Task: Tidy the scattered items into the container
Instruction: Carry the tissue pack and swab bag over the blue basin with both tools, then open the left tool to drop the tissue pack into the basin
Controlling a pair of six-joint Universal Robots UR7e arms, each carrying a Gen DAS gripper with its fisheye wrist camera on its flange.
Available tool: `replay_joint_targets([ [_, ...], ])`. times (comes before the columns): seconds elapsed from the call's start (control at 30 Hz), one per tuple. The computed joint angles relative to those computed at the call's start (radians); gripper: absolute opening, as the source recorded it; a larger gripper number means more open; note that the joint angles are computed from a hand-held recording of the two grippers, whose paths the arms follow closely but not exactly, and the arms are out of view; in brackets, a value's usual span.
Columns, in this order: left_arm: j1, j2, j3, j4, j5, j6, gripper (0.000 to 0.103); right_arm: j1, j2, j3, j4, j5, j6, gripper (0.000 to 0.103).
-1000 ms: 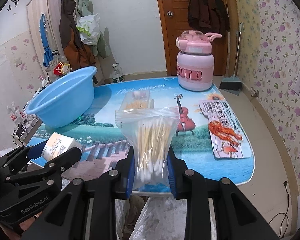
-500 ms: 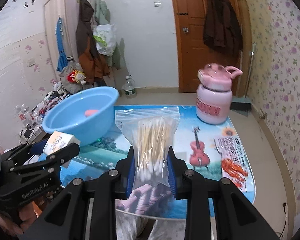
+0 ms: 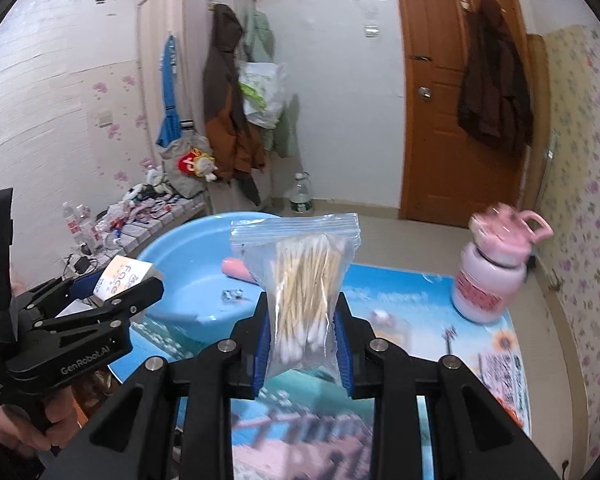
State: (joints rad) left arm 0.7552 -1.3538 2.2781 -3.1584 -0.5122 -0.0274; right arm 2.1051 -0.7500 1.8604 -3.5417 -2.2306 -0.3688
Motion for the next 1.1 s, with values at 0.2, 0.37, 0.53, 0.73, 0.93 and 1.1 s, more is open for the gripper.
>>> replay_joint_targets([
  [0.2, 0.044, 0.012, -0.036, -0.051, -0.008, 0.069, 0.061, 0.005, 0.059, -0.086, 0.068, 0.024, -0.013, 0.029],
  [0.37, 0.077, 0.027, -0.057, -0.09, -0.022, 0.122, 0.061, -0.001, 0.099, -0.139, 0.122, 0.031, -0.005, 0.029],
  [0.53, 0.128, 0.042, -0.087, -0.063, -0.051, 0.119, 0.061, -0.012, 0.129, -0.175, 0.152, 0.036, -0.005, 0.029],
  [0.73, 0.181, 0.073, -0.135, -0.01, -0.081, 0.109, 0.061, -0.023, 0.164, -0.235, 0.179, 0.046, -0.013, 0.029],
  [0.93, 0.212, 0.112, -0.172, -0.01, -0.091, 0.141, 0.061, -0.038, 0.214, -0.315, 0.223, 0.053, -0.021, 0.029],
  [1.1, 0.231, 0.13, -0.19, 0.006, -0.095, 0.146, 0.061, -0.05, 0.246, -0.361, 0.261, 0.062, -0.021, 0.029],
])
